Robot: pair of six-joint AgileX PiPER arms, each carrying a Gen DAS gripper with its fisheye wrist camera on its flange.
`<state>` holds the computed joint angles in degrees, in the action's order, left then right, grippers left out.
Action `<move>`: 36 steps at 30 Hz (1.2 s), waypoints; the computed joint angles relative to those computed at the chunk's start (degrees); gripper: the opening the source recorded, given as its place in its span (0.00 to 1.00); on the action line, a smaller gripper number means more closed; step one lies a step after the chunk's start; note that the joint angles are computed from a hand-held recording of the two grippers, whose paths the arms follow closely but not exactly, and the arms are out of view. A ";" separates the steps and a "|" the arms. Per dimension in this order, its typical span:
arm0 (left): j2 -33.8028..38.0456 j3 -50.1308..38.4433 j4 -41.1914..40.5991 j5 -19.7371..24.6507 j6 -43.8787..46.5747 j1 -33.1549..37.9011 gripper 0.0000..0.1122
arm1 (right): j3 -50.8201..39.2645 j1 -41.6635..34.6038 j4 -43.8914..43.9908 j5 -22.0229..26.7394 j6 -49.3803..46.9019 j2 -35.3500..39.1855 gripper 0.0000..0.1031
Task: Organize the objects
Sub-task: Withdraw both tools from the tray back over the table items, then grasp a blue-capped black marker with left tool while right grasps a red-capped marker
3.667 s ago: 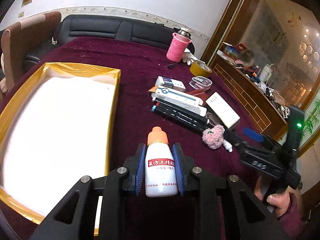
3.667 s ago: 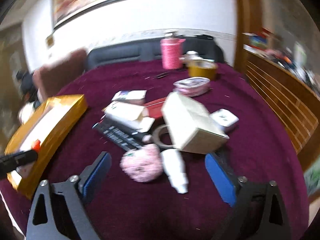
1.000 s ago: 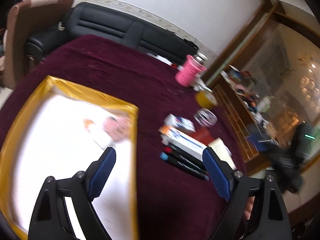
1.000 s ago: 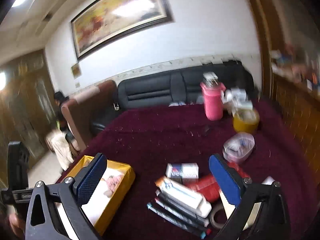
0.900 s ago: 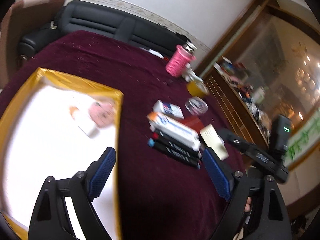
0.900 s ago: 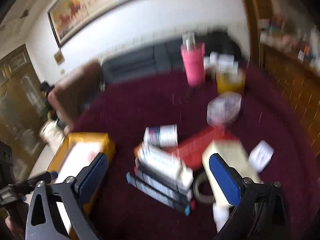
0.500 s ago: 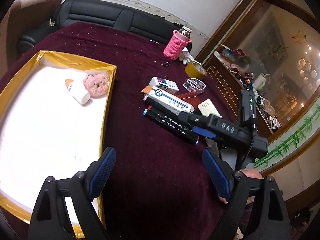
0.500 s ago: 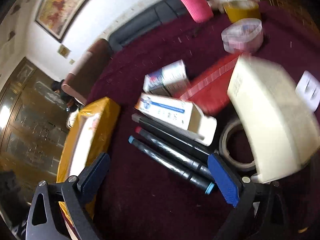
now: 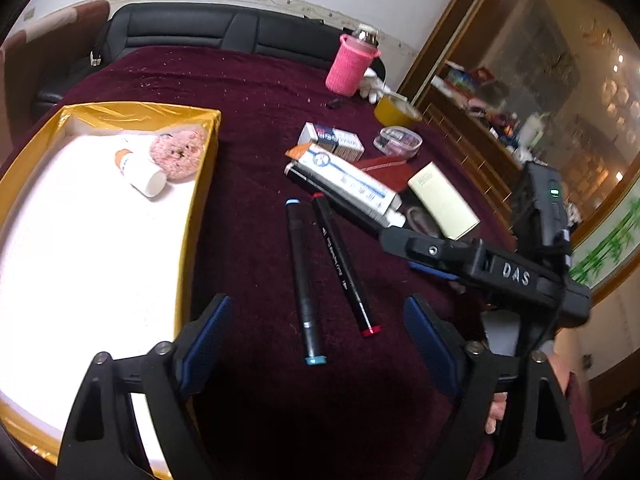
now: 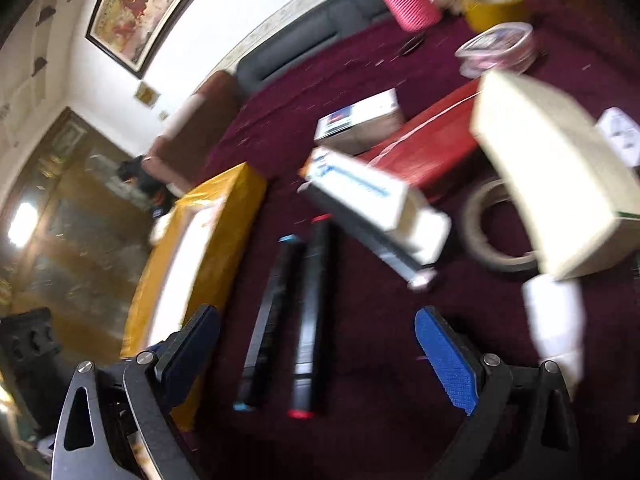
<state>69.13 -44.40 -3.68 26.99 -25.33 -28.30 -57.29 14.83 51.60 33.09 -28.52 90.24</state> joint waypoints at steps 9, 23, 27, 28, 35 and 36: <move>9.87 -4.99 11.13 0.78 -8.51 -4.05 0.33 | 8.75 -1.08 9.36 -6.87 -14.55 -3.18 0.98; 17.91 -11.02 23.30 5.05 -18.65 -5.92 0.31 | 12.06 -2.00 19.47 -6.91 -23.99 -2.90 0.97; 20.15 -12.54 28.62 5.56 -22.16 -8.36 0.54 | 12.00 -2.08 19.58 -6.98 -24.36 -2.70 0.97; 20.94 -12.83 31.24 5.74 -23.74 -9.42 0.58 | 12.22 -1.77 19.25 -7.29 -23.81 -3.05 0.97; 21.41 -12.17 38.53 5.87 -30.41 -11.25 0.49 | 12.54 -1.45 19.07 -7.75 -23.88 -3.35 0.98; 20.75 -11.74 39.55 6.07 -31.67 -11.25 0.21 | 12.56 -1.35 18.96 -7.87 -23.79 -3.39 0.99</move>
